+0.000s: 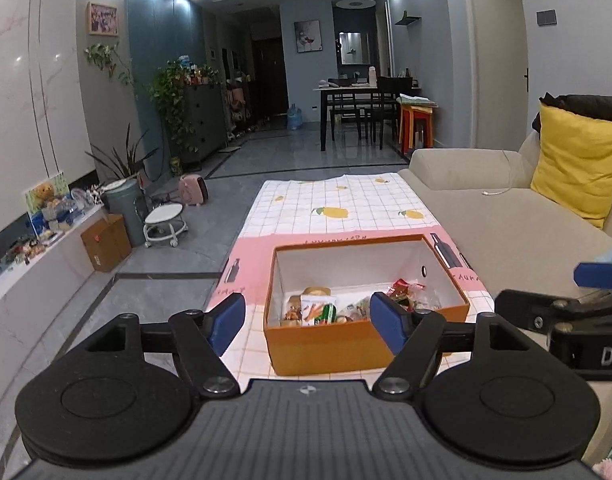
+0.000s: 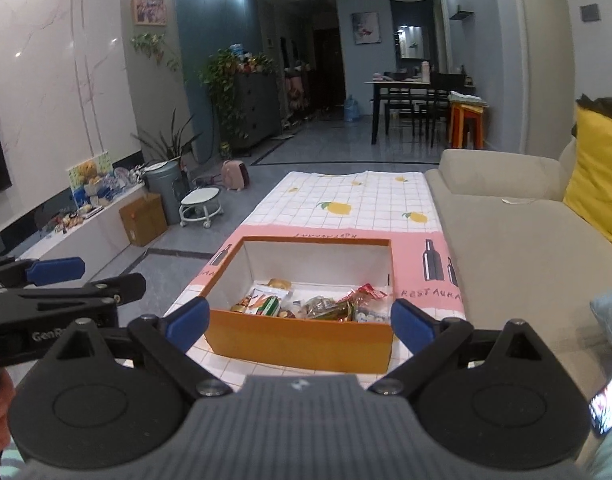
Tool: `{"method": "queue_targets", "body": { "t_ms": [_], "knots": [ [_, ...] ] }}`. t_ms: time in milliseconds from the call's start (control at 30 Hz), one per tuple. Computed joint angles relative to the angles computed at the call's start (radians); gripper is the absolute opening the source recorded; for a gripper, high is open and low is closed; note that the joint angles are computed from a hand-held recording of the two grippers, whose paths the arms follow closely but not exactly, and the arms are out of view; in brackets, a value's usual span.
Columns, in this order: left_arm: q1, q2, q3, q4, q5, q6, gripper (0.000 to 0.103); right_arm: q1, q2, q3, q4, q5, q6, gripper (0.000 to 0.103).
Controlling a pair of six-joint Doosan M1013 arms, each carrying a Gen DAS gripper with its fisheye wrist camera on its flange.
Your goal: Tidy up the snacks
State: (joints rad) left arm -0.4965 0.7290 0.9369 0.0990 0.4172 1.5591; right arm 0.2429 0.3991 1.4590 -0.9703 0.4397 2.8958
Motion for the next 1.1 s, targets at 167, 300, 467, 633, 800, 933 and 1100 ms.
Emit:
{"method": "queue_targets", "body": {
  "t_ms": [167, 300, 467, 633, 800, 933, 1100],
  "knots": [
    [0.002, -0.01, 0.031, -0.028, -0.004, -0.013, 0.085, 0.029, -0.012, 0.039, -0.145, 0.035, 0.162, 0.094],
    [-0.003, -0.021, 0.062, -0.011, -0.005, -0.019, 0.085, 0.043, -0.016, 0.066, -0.247, 0.049, 0.263, 0.094],
    [-0.008, -0.031, 0.087, 0.034, 0.004, -0.055, 0.085, 0.046, -0.017, 0.077, -0.236, 0.05, 0.278, 0.094],
    [-0.009, -0.032, 0.087, 0.051, 0.015, -0.072, 0.085, 0.049, -0.016, 0.082, -0.28, 0.057, 0.275, 0.094],
    [-0.01, -0.035, 0.093, 0.065, 0.011, -0.077, 0.085, 0.047, -0.017, 0.087, -0.301, 0.038, 0.295, 0.094],
    [-0.01, -0.036, 0.094, 0.07, 0.011, -0.083, 0.085, 0.048, -0.016, 0.087, -0.315, 0.039, 0.292, 0.094],
    [-0.009, -0.037, 0.095, 0.07, 0.013, -0.083, 0.085, 0.048, -0.016, 0.089, -0.328, 0.036, 0.302, 0.094]
  ]
}}
